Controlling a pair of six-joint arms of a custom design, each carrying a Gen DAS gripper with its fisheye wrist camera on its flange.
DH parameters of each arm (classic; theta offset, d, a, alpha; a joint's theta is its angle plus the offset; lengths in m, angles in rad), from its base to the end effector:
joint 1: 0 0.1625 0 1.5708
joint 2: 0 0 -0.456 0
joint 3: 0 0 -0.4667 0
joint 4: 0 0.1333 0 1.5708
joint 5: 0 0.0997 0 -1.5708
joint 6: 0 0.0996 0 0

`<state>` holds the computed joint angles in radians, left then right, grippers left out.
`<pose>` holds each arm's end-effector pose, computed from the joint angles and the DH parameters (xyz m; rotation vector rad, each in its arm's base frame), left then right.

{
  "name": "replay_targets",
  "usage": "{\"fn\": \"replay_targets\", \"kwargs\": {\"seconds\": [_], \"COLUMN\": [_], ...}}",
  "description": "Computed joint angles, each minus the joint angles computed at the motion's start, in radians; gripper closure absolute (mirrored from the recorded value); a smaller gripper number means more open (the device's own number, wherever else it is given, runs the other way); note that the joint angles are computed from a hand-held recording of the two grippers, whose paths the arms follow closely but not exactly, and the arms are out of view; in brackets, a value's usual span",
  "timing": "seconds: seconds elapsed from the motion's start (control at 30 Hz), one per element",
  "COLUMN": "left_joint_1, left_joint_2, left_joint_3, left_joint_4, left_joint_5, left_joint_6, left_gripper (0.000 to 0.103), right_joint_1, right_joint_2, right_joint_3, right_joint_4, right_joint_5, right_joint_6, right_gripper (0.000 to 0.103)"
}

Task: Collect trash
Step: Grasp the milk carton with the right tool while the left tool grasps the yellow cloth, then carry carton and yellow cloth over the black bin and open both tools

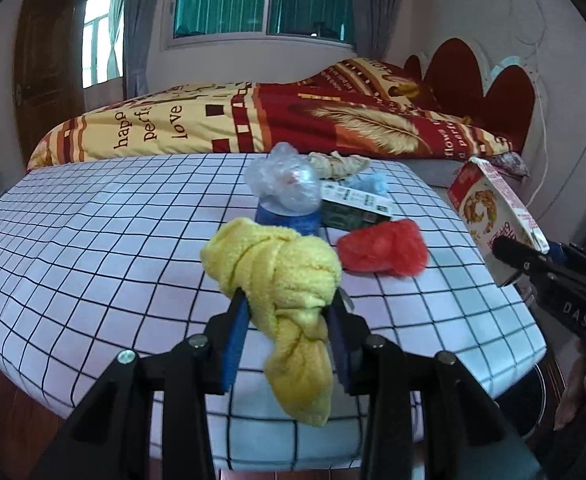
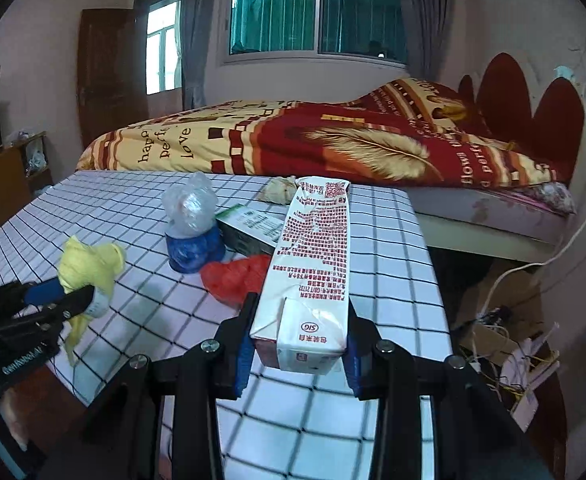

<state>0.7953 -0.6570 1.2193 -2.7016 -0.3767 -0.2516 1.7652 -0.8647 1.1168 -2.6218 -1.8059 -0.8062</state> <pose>-0.4405 -0.7720 0.2150 0.1376 2.0857 -1.2064 0.2793 -0.8488 0.3969 1.1035 -2.2816 0.9289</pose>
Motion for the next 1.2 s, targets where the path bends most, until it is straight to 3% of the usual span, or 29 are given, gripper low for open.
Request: {"fn": "replay_targets", "kwargs": {"seconds": [0.37, 1.2], "left_joint_1": [-0.034, -0.061], "left_joint_2": [0.03, 0.259], "left_joint_3": [-0.009, -0.289], "left_joint_4": [-0.021, 0.086], "left_joint_5": [-0.047, -0.29], "left_joint_6": [0.037, 0.159], "left_gripper": [0.064, 0.064], "right_joint_1": [-0.039, -0.164], "right_joint_2": [-0.12, -0.244], "right_joint_3": [0.125, 0.176], "right_joint_4": [-0.073, -0.137], "right_joint_5": [-0.057, -0.159], "right_joint_6": [-0.046, -0.009], "right_gripper": [0.064, 0.064]}}
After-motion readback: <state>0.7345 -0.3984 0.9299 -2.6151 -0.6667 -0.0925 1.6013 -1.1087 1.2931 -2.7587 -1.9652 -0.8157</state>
